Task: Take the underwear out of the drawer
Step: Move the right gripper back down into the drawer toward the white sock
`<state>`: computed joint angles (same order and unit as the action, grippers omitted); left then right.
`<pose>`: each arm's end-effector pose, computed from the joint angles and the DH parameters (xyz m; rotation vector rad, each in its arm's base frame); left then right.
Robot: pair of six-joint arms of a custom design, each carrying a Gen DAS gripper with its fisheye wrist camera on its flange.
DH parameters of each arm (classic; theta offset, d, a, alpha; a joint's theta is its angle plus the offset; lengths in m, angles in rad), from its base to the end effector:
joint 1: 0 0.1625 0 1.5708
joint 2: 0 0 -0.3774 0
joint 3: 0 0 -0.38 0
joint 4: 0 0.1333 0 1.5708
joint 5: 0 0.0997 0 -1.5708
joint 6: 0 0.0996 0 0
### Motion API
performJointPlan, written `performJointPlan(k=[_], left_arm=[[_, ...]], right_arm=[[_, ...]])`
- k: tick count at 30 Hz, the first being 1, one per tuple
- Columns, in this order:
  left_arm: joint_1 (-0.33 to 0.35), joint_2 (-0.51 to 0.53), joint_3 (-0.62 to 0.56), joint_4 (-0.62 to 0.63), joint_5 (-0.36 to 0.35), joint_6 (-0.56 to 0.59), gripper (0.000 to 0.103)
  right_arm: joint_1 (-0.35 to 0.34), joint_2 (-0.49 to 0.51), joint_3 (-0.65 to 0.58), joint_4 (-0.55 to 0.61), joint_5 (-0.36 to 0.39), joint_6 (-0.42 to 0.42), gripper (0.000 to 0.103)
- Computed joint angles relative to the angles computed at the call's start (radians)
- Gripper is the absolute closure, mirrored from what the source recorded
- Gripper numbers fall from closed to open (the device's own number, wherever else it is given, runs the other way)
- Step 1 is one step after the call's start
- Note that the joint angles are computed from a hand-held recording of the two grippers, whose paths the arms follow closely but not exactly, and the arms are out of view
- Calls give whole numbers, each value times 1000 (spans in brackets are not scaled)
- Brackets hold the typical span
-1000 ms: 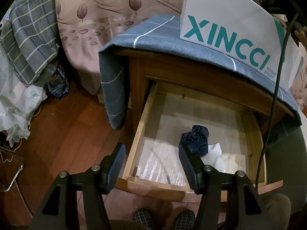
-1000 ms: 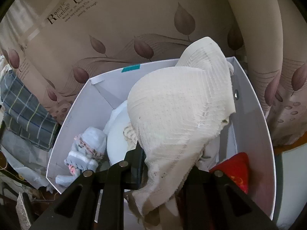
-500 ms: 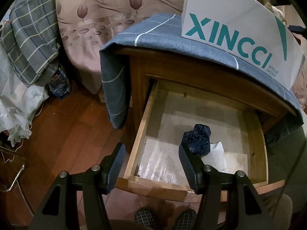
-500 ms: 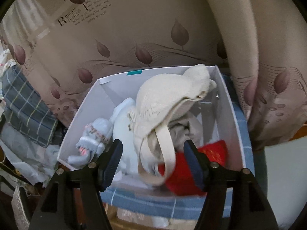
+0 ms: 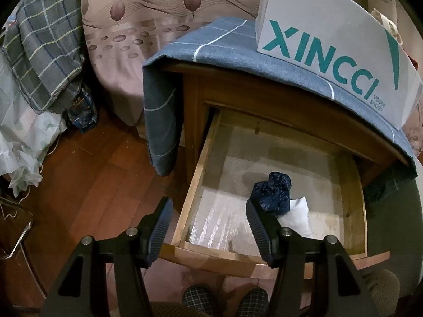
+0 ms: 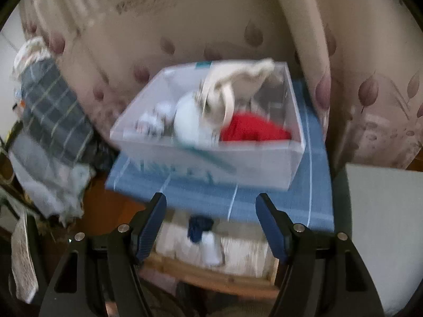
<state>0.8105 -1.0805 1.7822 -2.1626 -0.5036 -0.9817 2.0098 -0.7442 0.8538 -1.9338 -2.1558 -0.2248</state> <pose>-0.2273 -0.5590 0.1914 -0.1730 2.2071 -0.9216 0.3993 -0.6661 0.3212 0.7407 -2.4502 0.4063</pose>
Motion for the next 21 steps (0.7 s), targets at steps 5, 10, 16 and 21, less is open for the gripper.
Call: performJointPlan(k=[5, 10, 16, 21], left_arm=[[4, -1, 2, -14, -6, 8, 44], [8, -3, 1, -13, -11, 6, 44], [12, 3, -25, 48, -29, -26, 44], [12, 19, -44, 85, -29, -30, 44]], right_arm=[[-24, -57, 165, 27, -24, 29, 35], [-54, -51, 238, 56, -28, 70, 35], [-90, 2, 262, 106, -39, 118, 36], [-124, 75, 210, 176, -61, 178, 36]])
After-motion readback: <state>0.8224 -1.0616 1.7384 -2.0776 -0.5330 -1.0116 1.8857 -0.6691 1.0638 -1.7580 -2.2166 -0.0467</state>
